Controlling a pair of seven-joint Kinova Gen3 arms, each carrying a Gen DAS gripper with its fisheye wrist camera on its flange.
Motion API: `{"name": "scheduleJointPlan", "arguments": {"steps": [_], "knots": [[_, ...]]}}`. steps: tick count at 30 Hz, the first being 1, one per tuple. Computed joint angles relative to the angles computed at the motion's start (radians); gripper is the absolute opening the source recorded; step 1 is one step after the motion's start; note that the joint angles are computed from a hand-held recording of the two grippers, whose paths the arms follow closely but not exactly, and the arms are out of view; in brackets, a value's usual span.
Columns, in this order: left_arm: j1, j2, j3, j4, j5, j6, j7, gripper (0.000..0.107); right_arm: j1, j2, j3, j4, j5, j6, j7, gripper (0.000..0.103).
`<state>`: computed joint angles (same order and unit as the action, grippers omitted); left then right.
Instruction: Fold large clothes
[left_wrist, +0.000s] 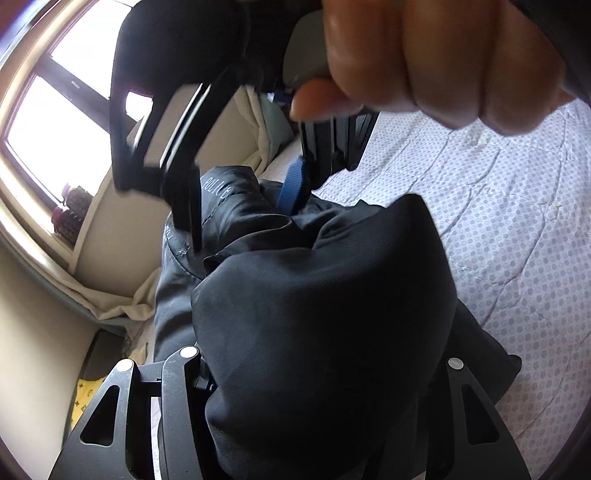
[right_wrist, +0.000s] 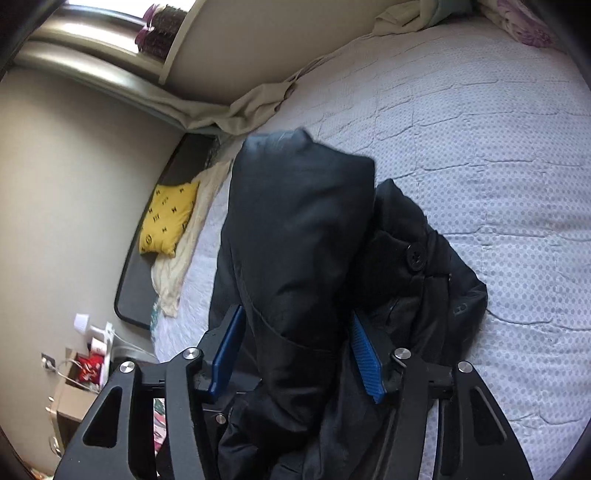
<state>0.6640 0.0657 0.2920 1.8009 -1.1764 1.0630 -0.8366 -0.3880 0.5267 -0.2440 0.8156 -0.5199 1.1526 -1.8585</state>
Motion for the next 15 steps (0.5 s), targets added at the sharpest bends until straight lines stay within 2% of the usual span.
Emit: {"name": "scheduleJointPlan", "arguments": {"steps": [2,4,5,8,12,15], "knots": [[0.005,0.001,0.005,0.009,-0.009,0.000,0.001,0.057,-0.029,0.020,0.019,-0.047,0.039,0.052,-0.032,0.052],[0.004,-0.004,0.004,0.010,0.001,-0.010,-0.009,0.057,-0.027,0.024,0.018,-0.039,0.040,0.048,-0.043,0.041],[0.000,-0.008,0.002,0.008,0.010,-0.018,-0.018,0.057,-0.020,0.027,0.012,-0.036,0.030,0.046,-0.040,0.031],[-0.006,-0.014,0.004,0.008,0.018,-0.032,-0.033,0.057,-0.021,0.029,0.013,-0.046,0.034,0.051,-0.039,0.021],[-0.010,-0.020,0.012,-0.004,0.037,-0.058,-0.066,0.057,-0.033,0.007,0.029,-0.060,0.072,0.077,-0.051,0.017],[-0.006,-0.007,0.015,-0.019,0.053,-0.073,-0.090,0.057,-0.015,-0.024,0.038,-0.013,0.078,0.075,-0.067,0.016]]}}
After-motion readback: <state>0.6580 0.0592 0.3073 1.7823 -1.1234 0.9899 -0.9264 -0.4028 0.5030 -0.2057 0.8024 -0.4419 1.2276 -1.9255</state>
